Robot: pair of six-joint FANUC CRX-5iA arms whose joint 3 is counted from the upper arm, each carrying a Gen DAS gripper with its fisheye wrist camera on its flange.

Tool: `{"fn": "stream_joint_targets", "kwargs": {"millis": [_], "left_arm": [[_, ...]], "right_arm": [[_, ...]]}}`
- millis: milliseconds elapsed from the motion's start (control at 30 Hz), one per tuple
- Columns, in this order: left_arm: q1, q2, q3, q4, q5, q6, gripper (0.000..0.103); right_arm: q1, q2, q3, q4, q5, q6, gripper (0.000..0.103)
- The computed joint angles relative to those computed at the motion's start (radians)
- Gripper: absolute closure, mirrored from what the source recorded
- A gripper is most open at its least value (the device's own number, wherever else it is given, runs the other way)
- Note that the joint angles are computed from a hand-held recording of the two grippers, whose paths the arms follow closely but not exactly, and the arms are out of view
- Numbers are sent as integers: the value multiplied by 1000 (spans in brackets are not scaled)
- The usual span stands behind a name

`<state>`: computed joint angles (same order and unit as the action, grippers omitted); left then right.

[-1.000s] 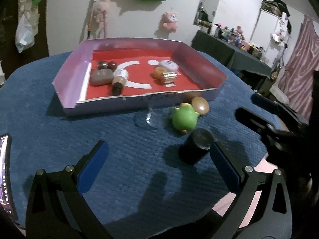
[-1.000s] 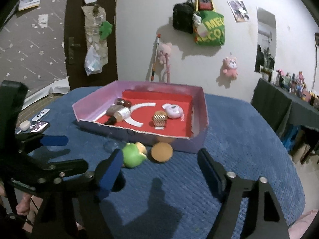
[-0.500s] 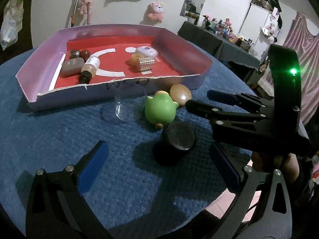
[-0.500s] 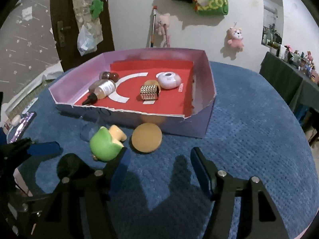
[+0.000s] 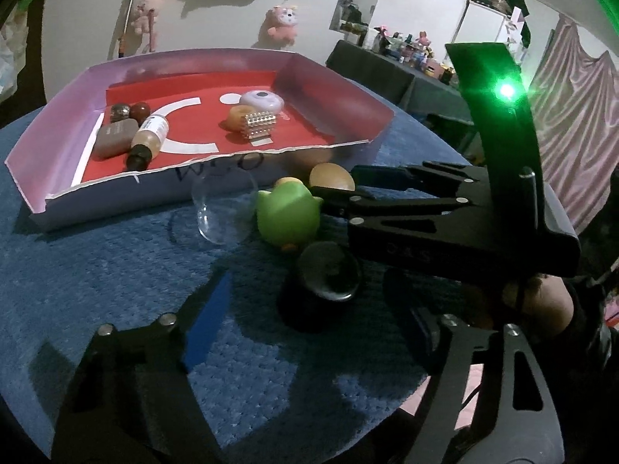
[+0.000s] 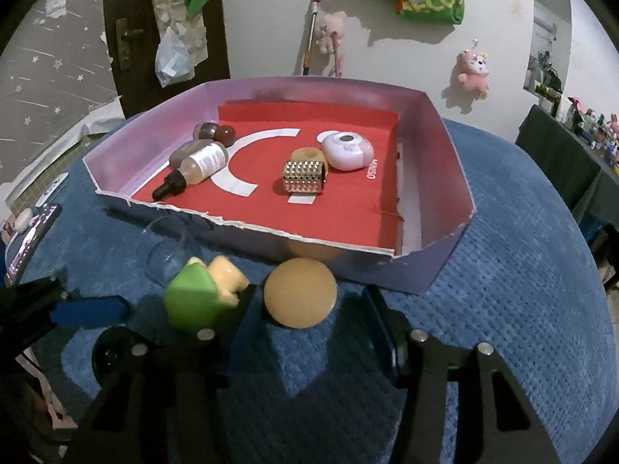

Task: Organize rigid objects
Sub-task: 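Grasp the orange sponge ball with right gripper while left gripper reaches the black round lid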

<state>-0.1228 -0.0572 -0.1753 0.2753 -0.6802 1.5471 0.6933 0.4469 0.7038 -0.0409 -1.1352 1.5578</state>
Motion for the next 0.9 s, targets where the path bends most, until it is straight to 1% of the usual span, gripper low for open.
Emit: {"fn": "stream_joint_targets", "kwargs": {"millis": [67,100,167,233,367,900], "left_arm": [[4,-3,-12,27,7,-22,44],[5,-4,-13,32,8,-26,46],[5,-6,-14,33,7,-30,55],[7,-10,-21,44,11,-42,60],[6,-12,-25,53,15,-49,65],[29,-83,-90,103,66,-64,67]], "right_arm": [[-5,12,21,-12,-21,-3,58],[-10,14,29,-31,-29,-1,63],[-8,10,24,-29,-28,-8,63],[-7,5,18,-28,-25,-11,63],[-8,-12,4,-37,-19,-13,63],[-14,-93,-42,-122,-3,17,63]]}}
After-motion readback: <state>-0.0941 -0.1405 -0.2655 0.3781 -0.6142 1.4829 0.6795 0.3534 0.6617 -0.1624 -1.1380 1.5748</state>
